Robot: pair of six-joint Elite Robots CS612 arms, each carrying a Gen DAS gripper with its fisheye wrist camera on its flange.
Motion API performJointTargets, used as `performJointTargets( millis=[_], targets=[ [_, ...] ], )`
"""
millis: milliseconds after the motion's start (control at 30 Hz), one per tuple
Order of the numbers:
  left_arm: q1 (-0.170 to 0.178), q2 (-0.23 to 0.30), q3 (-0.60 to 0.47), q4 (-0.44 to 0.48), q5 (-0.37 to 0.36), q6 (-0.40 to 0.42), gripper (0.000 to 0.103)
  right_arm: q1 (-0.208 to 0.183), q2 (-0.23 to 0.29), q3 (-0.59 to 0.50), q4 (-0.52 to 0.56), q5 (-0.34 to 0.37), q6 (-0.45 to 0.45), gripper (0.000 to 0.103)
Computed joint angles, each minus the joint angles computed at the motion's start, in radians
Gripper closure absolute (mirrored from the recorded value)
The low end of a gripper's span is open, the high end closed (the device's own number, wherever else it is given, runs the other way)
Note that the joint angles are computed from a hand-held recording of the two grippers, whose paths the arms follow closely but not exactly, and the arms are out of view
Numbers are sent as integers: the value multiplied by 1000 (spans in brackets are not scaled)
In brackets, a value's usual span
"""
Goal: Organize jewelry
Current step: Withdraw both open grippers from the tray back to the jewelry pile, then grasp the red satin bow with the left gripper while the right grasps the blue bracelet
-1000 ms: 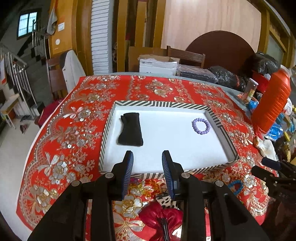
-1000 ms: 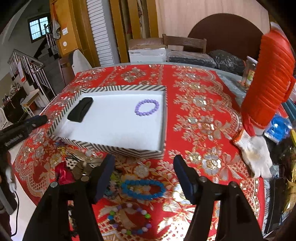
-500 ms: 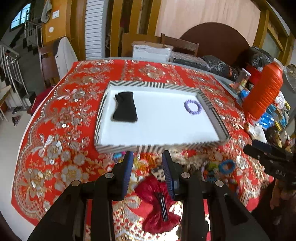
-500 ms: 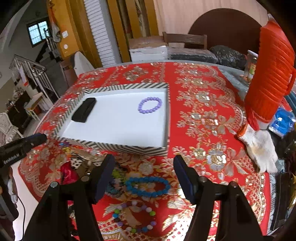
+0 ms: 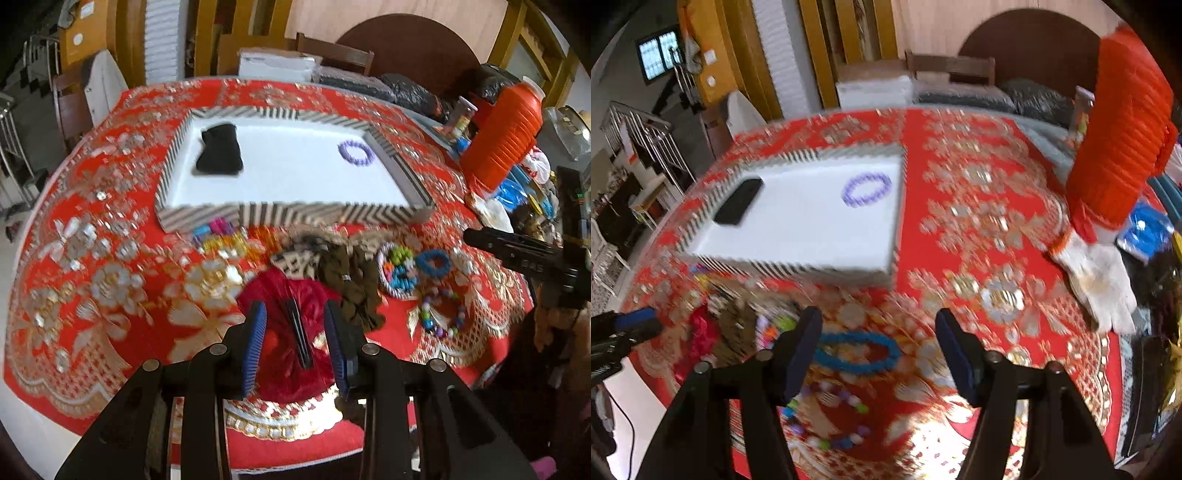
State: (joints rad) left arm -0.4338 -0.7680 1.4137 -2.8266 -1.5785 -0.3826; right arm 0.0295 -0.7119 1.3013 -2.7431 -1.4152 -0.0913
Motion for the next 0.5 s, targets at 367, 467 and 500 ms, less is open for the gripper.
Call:
performJointTargets(
  millis=[367,467,500],
  targets=[
    [-1,28,-17,52,-35,-7,77,1,42,-42,98,-30,-42,53],
    [-5,38,-30,65,-26,6,77,3,50,-48,108,-35,-49,54],
    [-6,40,-33,65,-16,5,77,3,51,-47,103,-35,-52,61]
  ],
)
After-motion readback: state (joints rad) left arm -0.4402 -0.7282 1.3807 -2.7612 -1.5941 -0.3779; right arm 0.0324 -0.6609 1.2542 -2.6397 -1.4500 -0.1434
